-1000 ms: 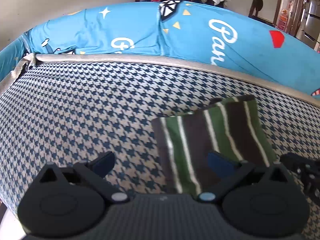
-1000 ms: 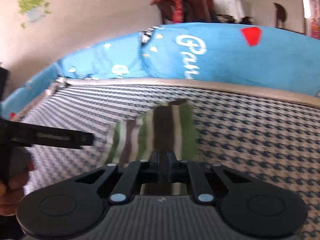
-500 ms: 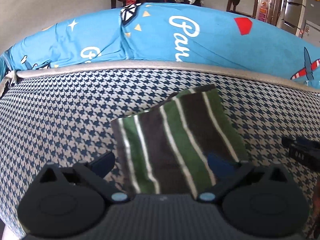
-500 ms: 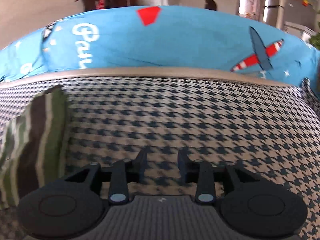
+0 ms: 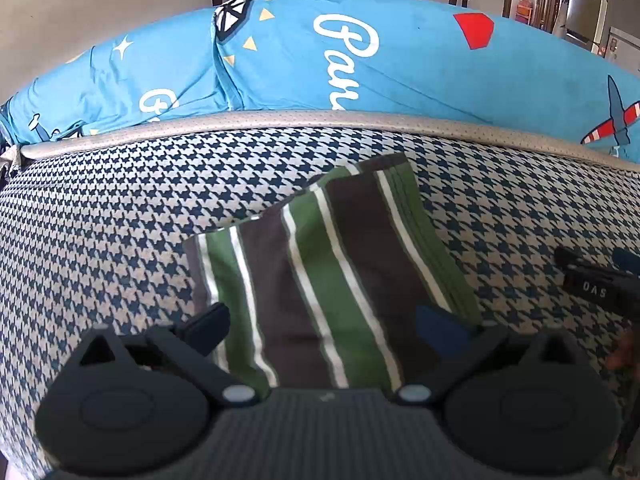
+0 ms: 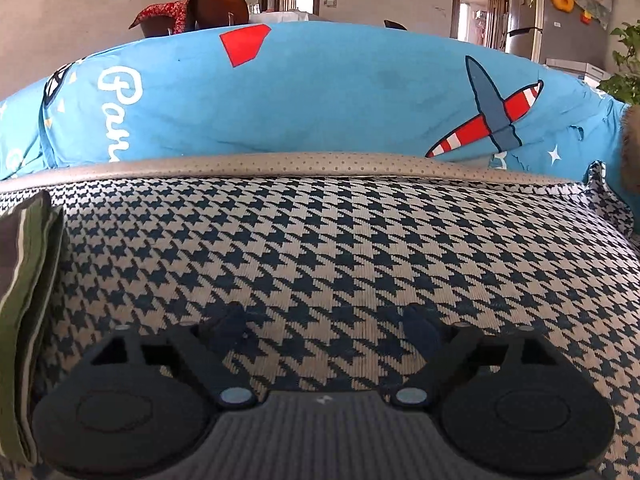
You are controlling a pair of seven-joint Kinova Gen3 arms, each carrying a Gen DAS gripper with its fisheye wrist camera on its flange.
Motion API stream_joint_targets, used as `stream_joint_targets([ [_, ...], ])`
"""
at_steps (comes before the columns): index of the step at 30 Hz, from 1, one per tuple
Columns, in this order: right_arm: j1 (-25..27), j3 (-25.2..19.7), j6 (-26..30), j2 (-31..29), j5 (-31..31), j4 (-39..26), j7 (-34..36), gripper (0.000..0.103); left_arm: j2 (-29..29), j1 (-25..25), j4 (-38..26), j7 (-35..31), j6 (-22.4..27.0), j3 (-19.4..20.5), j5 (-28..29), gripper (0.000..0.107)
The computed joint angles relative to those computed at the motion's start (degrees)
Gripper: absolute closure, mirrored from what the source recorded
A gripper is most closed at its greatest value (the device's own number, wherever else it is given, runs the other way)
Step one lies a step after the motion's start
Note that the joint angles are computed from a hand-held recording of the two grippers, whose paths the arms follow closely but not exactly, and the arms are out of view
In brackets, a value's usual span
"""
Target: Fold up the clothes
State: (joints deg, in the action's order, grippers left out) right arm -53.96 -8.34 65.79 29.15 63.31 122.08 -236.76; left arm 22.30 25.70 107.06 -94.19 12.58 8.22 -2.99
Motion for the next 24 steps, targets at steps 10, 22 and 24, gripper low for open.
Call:
stream_joint_targets([
  [10, 0.2, 0.3, -0.8, 1.4, 0.7, -0.5, 1.7, 0.000, 0.8, 0.8, -0.2, 0.8, -0.1, -1.2, -0.4, 0.004],
  [22, 0.0, 0.7, -0.6, 1.7, 0.6, -0.8, 2.0, 0.000, 0.9, 3.3, -0.9, 5.3, -1.0, -4.8, -2.3, 0.004],
  [24, -0.1, 0.7, -0.5, 1.8, 0.5, -1.0, 2.0, 0.000, 0.6, 3.2, -0.6, 5.8, -1.4, -5.2, -2.5, 0.004],
])
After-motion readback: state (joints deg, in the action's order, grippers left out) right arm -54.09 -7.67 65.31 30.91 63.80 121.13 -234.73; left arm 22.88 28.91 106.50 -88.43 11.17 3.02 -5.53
